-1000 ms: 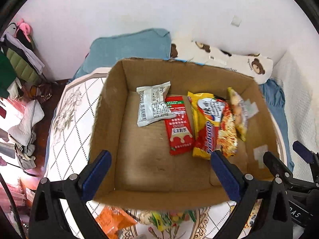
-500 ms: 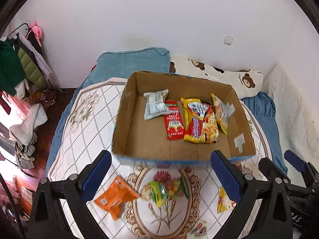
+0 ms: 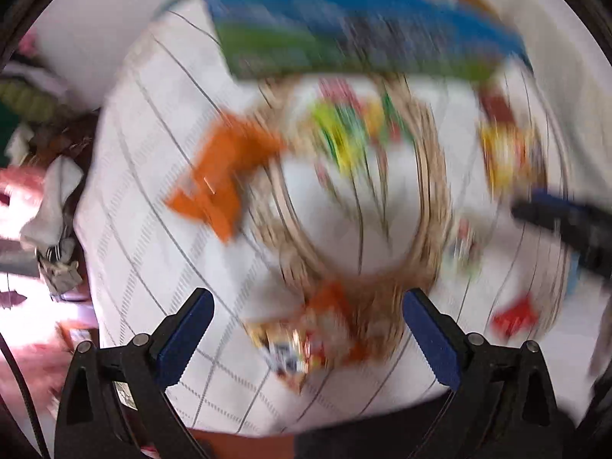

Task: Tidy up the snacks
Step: 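Grasp the orange CUICUIJIAO chips bag with left tool while right tool grasps the pale snack bag, then carry both bags over the cardboard box and release them inside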

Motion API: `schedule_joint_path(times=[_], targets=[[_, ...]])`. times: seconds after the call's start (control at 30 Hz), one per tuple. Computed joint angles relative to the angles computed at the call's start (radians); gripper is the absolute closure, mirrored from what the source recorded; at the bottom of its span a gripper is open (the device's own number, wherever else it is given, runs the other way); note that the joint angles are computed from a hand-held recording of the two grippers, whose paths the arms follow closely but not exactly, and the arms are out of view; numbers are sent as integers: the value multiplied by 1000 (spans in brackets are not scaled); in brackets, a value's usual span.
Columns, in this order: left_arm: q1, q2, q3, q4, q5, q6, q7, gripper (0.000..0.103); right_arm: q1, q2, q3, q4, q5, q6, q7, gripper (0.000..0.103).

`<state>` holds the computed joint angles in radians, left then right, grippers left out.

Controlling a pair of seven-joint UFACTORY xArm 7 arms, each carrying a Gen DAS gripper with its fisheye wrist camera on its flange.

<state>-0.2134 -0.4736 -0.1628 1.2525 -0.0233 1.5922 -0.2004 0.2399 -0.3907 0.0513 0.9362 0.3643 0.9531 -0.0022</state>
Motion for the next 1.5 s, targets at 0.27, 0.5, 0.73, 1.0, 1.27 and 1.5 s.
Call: schedule_joint_path(times=[0.27,0.5,0.73,1.0,1.27,1.5], targets=[[-106,-31,-105,-179,138,57,205,3,17,2,33,-85,-46,-5,-9,39],[-34,55,-50,-126,91,-46,-22,6,26,60,55,-94,-115,-25,0,39],[-6,76,25,-13,-39,-14,-88,6,39,177,54,-60,-69,-9,9,40],[-6,47,39,-102,-125,70,-92,6,57,145,69,-109,-78,-77,7,47],[-3,20,40,-181,-198,-13,-166,53,68,118,67,-141,-63,-91,1,47],[-20,65,25,-73,-191,-66,-191,55,65,40,35,-173,-31,-84,-30,48]])
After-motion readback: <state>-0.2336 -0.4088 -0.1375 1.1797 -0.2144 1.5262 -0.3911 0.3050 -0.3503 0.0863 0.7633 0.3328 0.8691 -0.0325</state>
